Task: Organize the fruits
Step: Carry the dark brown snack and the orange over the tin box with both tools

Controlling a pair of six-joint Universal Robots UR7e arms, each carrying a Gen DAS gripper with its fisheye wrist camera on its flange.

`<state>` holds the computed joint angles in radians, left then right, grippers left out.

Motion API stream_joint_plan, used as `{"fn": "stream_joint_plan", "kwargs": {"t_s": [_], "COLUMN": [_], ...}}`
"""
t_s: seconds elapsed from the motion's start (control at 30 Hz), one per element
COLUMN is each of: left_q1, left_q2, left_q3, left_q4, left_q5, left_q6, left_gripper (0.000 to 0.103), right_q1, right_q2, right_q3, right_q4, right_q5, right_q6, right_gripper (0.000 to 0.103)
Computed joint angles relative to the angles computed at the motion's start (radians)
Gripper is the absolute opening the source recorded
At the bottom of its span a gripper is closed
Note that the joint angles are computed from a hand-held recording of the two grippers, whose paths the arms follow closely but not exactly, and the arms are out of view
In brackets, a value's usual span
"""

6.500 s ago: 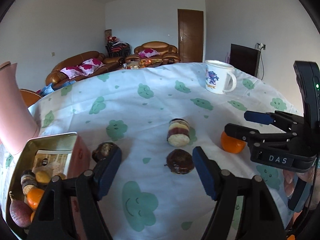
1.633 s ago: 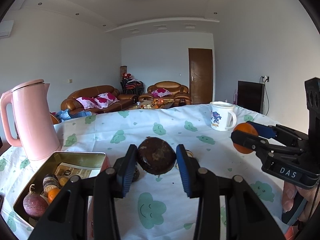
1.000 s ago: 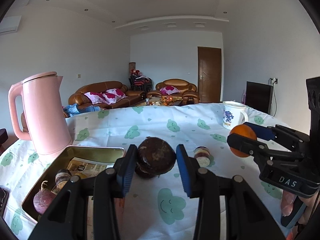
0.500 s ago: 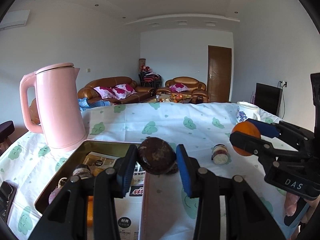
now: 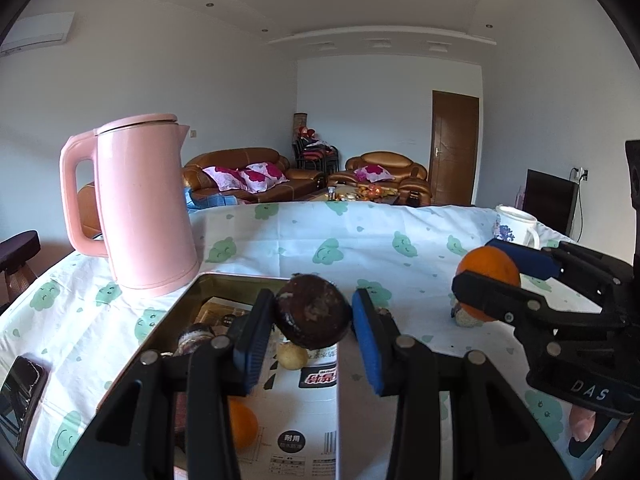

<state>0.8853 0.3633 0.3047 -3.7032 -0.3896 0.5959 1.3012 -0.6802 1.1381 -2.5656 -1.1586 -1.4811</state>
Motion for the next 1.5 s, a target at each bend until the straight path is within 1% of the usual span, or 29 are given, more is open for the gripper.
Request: {"fn": "stream_joint_plan", "kwargs": {"t_s": [0.17, 0.63, 0.9, 1.1, 1.5], "left_q1": [0.003, 0.016, 0.026, 0.035, 0.046], "left_q2": [-0.037, -0.163, -0.212, -0.249, -0.279], "left_q3": [0.068, 0.295, 0.378, 0.444, 0.493], "left_q4": [-0.041, -0.180, -0.189, -0.152, -0.090], "left_q5": [0.017, 0.054, 0.079, 0.092, 0.119], "left_q6": [-0.005, -0.006, -0.044, -0.110, -0.181], "left_gripper": [0.042, 0.042, 0.042, 0.042, 0.042], "right_q1": [0.013, 0.044, 0.063, 0.073, 0.088], "right_q2": [0.003, 0.012, 0.019, 0.030, 0.055], "right_q3": [-0.004, 0.025, 0.037, 0.037, 0.032], "right_q4": [0.036, 0.034, 0.047, 0.052, 0.061], "right_q5": [-0.009, -0.042, -0.057, -0.074, -0.114], "right_q6": [0.005, -0.031, -0.043, -0.049, -0.055], "right_gripper": [0.049, 0.049, 0.049, 0.049, 0.049]}}
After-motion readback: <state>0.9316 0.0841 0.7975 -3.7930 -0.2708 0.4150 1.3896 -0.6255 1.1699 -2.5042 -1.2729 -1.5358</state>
